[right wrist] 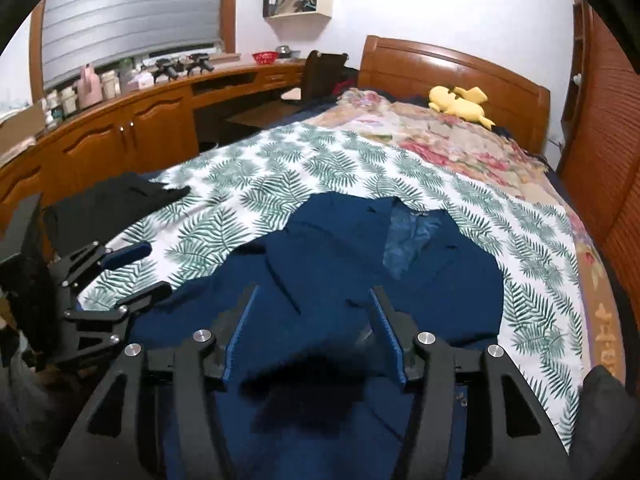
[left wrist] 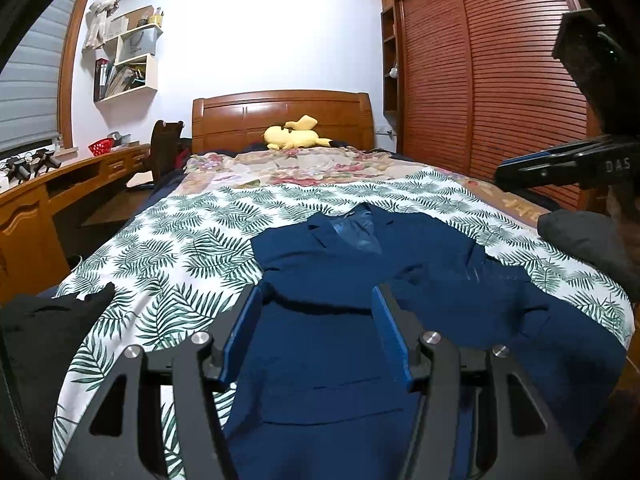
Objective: Fold large clothes
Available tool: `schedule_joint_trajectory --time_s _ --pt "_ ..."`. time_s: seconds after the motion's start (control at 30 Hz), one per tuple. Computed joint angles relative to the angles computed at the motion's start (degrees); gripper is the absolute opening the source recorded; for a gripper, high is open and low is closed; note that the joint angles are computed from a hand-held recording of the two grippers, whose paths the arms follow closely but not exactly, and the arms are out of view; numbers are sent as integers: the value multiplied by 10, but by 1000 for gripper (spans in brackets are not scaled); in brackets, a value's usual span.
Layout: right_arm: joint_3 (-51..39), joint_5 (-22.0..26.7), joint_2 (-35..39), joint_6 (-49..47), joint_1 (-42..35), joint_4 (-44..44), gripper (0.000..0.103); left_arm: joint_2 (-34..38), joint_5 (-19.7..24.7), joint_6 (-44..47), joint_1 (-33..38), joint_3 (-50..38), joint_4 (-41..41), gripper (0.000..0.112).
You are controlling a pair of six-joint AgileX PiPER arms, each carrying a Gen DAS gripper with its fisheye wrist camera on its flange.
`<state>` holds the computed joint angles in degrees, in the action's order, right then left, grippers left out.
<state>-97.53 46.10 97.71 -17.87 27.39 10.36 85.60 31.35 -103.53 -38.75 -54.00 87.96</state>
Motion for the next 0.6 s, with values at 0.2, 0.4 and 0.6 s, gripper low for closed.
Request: schedule_joint_trajectory --time_s 0.2,0.4,0.6 --pt "87 -52 -30 5 -30 -2 56 18 -8 26 -1 -11 -12 57" --pt "182 -131 -24 7 -86 -7 56 45 -32 68 -14 -39 -47 57" --pt "267 -201 -2 -9 -134 3 56 86 -63 142 -24 -84 -117 57"
